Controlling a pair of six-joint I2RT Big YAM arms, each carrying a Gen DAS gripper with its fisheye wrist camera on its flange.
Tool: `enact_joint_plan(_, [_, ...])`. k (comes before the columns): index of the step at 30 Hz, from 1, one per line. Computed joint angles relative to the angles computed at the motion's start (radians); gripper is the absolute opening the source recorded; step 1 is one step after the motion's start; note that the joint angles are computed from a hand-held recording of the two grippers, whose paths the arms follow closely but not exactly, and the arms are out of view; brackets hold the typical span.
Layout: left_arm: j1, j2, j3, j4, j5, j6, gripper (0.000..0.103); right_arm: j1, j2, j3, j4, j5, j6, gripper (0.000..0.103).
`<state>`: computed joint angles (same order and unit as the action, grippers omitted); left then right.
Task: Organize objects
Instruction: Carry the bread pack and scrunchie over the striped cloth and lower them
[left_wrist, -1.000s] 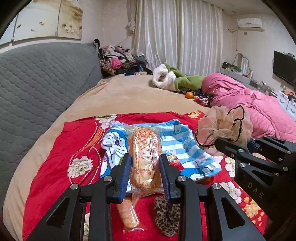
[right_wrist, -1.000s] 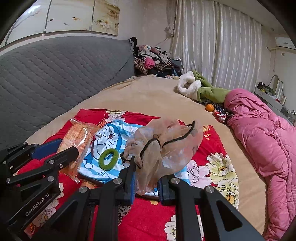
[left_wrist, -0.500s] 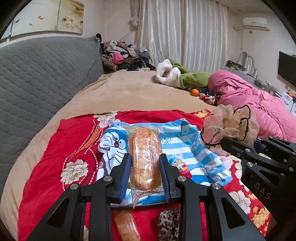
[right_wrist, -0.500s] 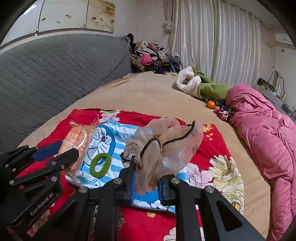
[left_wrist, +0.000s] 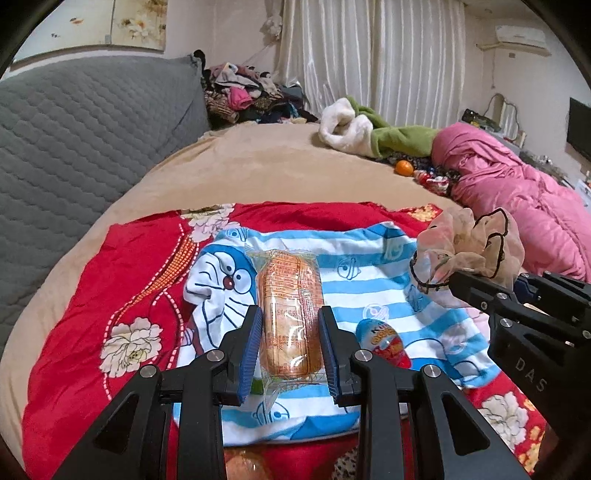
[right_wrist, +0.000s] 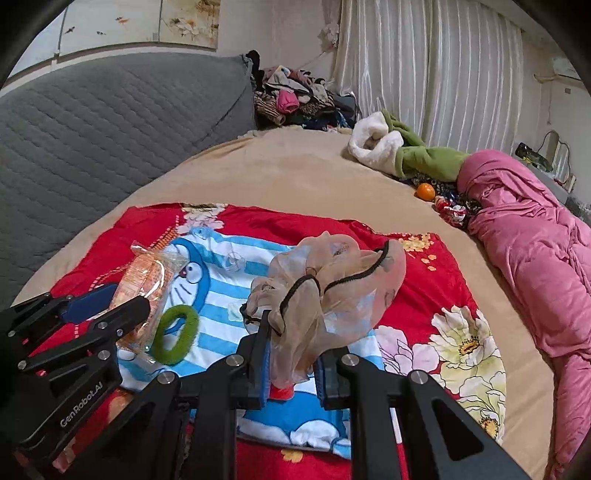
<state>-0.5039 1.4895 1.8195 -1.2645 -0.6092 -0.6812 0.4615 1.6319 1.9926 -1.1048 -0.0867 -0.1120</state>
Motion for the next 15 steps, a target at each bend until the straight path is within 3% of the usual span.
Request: enact_joint_plan(15, [0.055,0.076,-0.026,0.061,0.063,0.032,0.032,-0.015,0.126,0.026,0.012,0.024,0.016,0.019])
